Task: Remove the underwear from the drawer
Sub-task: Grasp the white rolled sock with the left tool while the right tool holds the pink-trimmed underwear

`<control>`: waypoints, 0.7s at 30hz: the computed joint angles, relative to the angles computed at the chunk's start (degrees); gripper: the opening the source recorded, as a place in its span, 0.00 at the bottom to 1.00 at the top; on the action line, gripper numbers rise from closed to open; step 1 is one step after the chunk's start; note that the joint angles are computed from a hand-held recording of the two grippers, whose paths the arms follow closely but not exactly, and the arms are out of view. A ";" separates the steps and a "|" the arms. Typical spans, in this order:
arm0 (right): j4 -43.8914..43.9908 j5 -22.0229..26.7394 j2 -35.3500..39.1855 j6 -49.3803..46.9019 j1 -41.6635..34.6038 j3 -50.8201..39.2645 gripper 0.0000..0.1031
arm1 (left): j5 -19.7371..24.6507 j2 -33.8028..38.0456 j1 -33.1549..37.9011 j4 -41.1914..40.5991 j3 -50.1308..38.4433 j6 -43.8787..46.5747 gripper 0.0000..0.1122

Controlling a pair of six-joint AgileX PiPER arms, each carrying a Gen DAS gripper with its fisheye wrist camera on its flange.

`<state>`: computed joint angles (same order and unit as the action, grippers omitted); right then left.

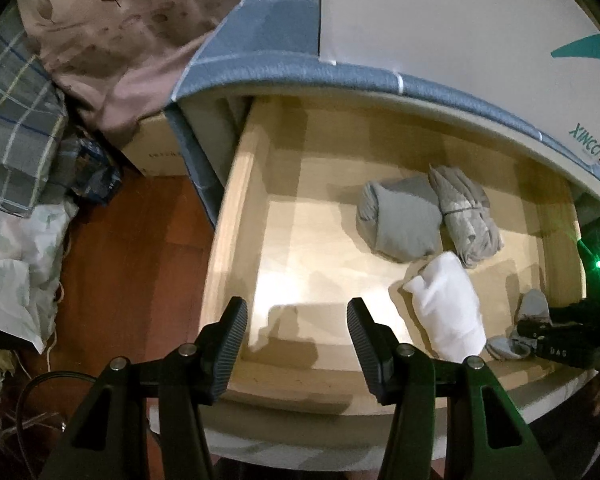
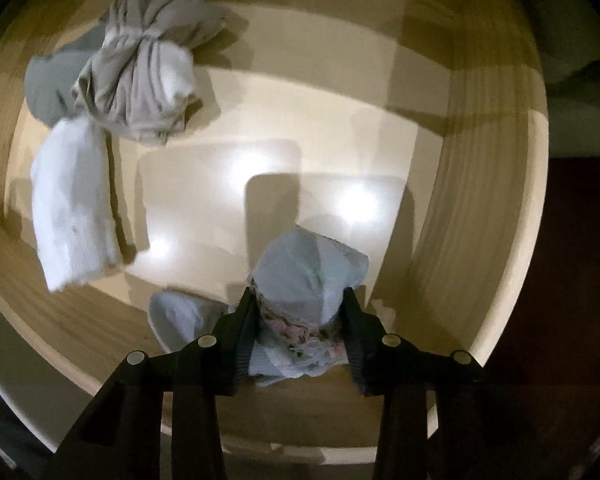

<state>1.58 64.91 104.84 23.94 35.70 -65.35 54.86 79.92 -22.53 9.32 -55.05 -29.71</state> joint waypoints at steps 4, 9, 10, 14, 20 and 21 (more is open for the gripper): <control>0.64 -0.94 1.03 0.67 1.76 -0.47 0.35 | 0.74 0.93 -0.25 -1.06 -0.76 0.87 0.47; 1.25 -2.16 1.60 2.23 3.90 -0.04 0.35 | 2.22 2.06 -1.77 -6.78 -2.92 4.10 0.47; 1.38 -2.20 1.61 2.32 4.05 -0.08 0.35 | 2.20 2.33 -2.43 -8.64 -3.46 4.68 0.47; 1.79 -1.89 1.21 2.83 4.83 -0.26 0.35 | 2.57 5.61 -6.19 -11.80 -7.17 4.70 0.47; 2.19 0.35 -3.29 -1.01 0.83 1.27 0.35 | 1.14 11.55 -8.63 -16.01 -11.17 3.10 0.47; 2.32 0.45 -3.68 -1.54 0.32 1.49 0.35 | 0.97 13.00 -8.95 -16.85 -11.86 3.26 0.47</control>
<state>3.90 65.36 101.17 22.40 36.01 -63.86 55.83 92.91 -31.48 -7.53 -66.91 -26.45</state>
